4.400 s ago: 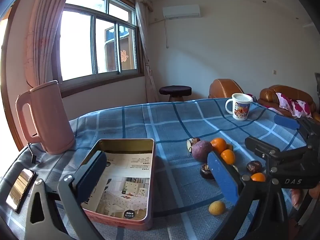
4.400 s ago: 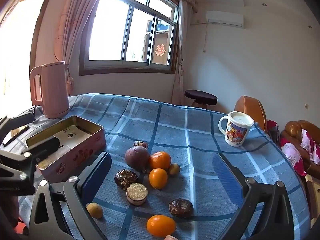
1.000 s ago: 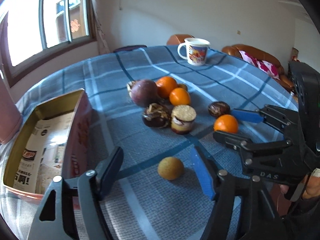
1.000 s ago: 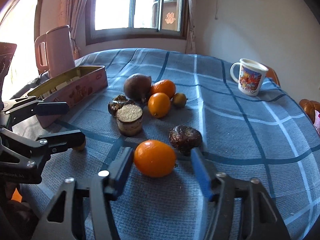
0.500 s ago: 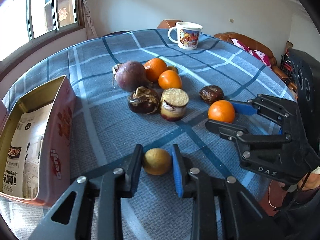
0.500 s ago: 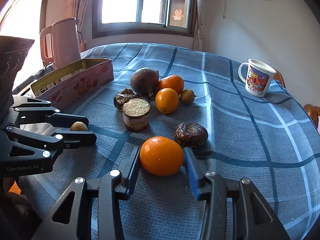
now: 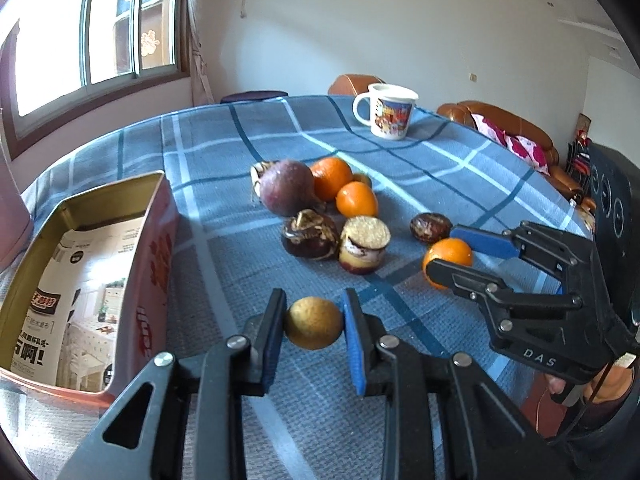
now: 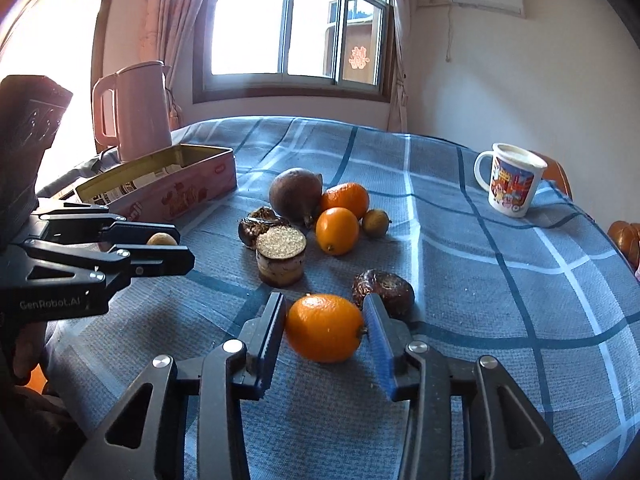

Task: Organize fruits
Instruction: 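Grasp the small yellow fruit with the left gripper while the right gripper grasps the large orange, then lift and carry both held fruits toward the open tin box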

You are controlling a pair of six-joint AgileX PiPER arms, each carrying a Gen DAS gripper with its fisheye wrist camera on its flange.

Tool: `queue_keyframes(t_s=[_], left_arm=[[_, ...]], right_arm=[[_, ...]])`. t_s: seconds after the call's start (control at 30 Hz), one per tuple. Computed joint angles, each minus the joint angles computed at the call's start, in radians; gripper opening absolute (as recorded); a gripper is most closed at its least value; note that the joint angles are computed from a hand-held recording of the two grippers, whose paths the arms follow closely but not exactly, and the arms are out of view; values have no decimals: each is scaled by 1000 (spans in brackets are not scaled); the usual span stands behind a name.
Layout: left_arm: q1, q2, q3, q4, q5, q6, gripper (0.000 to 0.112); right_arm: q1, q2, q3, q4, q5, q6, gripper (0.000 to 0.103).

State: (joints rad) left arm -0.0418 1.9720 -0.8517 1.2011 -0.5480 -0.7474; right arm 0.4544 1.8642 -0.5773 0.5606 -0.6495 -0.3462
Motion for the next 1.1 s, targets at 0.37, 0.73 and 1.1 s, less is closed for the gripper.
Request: queue_keyframes(t_s=[0.37, 0.73, 1.1], left_arm=[[39, -2, 20, -50, -71, 38, 30], [59, -20, 71, -187, -132, 157, 30], [74, -42, 105, -280, -176, 240, 30]], right_arm=[[0, -4, 31, -56, -55, 58, 42], [42, -19, 36, -63, -95, 59, 42], [41, -31, 47, -95, -128, 85, 42]])
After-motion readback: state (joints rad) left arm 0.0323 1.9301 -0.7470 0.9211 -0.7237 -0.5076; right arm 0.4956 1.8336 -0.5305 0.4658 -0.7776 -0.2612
